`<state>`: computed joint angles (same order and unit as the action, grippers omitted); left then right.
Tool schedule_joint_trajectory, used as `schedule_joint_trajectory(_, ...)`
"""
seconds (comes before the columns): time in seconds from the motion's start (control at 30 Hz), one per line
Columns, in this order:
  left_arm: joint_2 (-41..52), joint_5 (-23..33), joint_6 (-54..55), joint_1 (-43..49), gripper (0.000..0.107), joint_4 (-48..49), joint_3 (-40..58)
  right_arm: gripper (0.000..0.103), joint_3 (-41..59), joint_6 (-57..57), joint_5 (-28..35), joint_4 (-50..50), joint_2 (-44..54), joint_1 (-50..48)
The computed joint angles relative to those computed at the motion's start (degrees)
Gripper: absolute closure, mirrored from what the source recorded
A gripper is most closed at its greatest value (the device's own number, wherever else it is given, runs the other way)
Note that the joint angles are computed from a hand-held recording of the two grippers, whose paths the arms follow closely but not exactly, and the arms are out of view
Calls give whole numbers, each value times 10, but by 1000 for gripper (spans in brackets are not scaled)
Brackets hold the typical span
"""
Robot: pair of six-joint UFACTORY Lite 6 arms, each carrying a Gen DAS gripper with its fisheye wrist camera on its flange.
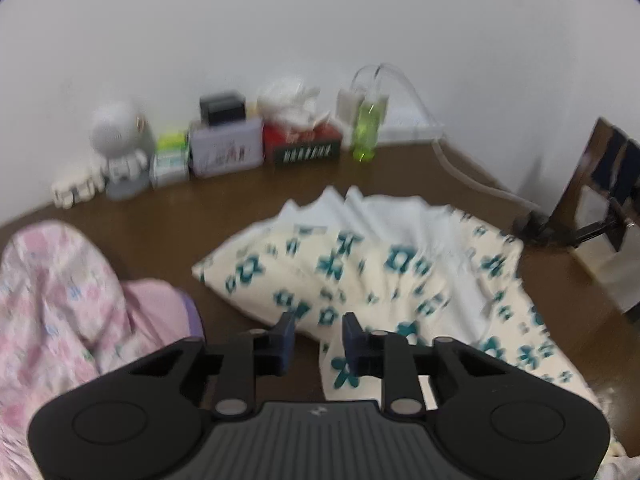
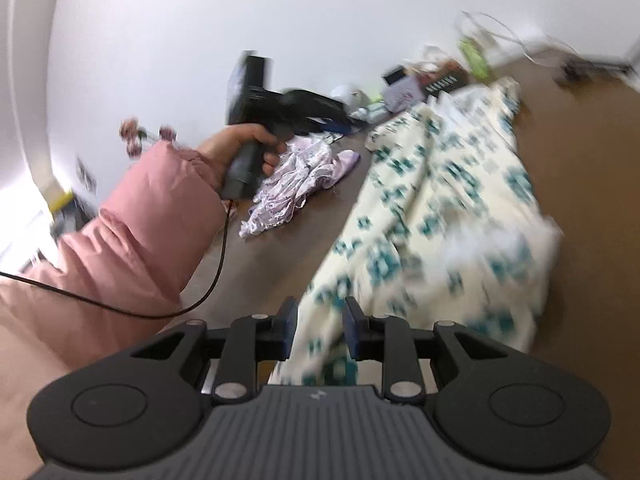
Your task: Fold clothes
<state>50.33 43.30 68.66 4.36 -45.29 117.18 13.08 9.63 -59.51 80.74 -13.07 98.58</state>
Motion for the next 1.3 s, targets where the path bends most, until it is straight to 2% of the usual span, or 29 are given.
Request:
schedule_joint_trajectory(0.1, 20, -17, 63, -11, 82, -84, -18, 79, 53, -70, 85, -69, 37, -111)
schedule_joint_trajectory(0.2, 31, -105, 109, -50, 84, -69, -37, 81, 92, -89, 129, -75, 97, -149)
schedule_joint_trajectory(0.23, 33, -148, 127, -64, 85, -58, -48, 84, 96, -83, 136, -76, 108, -154)
schedule_joint_trajectory(0.27, 40, -168, 152, -67, 85, -72, -46, 84, 90, -65, 134, -80, 109, -153)
schedule_joint_trajectory(0.43, 127, -103, 72, -43, 80, -31, 92, 85, 62, 0, 122, -89, 110, -133)
schedule_joint_trajectory(0.53, 86, -84, 118, -29, 81, -89, 42, 83, 50, -13, 111, -65, 82, -113)
schedule_joint_trajectory(0.67, 42, 59, 212, -2, 83, -163, 4, 79, 40, -45, 74, -37, 46, -97)
schedule_joint_trajectory(0.7, 26, 69, 238, -7, 87, -169, -21, 78, 44, -58, 72, -38, 46, -104)
schedule_joint_trajectory(0.73, 2, 54, 265, -20, 87, -172, -59, 78, 50, -64, 79, -53, 51, -121)
schedule_joint_trajectory(0.8, -27, -31, 296, -57, 90, -169, -118, 77, 67, -70, 99, -87, 68, -156)
schedule_joint_trajectory(0.87, -10, -92, 262, -89, 90, -142, -116, 77, 89, -70, 135, -102, 94, -186)
schedule_joint_trajectory(1.07, 91, -110, 142, -112, 86, -125, 9, 79, 84, -67, 135, -67, 106, -164)
schedule_joint_trajectory(1.13, 83, -109, 137, -111, 85, -138, 2, 79, 85, -68, 130, -65, 110, -158)
schedule_joint_trajectory(1.23, 13, -109, 224, -97, 59, -236, -90, 78, 73, -43, 128, -88, 102, -160)
schedule_joint_trajectory(1.27, -13, -105, 245, -89, 44, -255, -123, 75, 62, -32, 123, -93, 89, -157)
schedule_joint_trajectory(1.3, -38, -100, 262, -79, 34, -268, -154, 75, 56, -34, 110, -85, 76, -146)
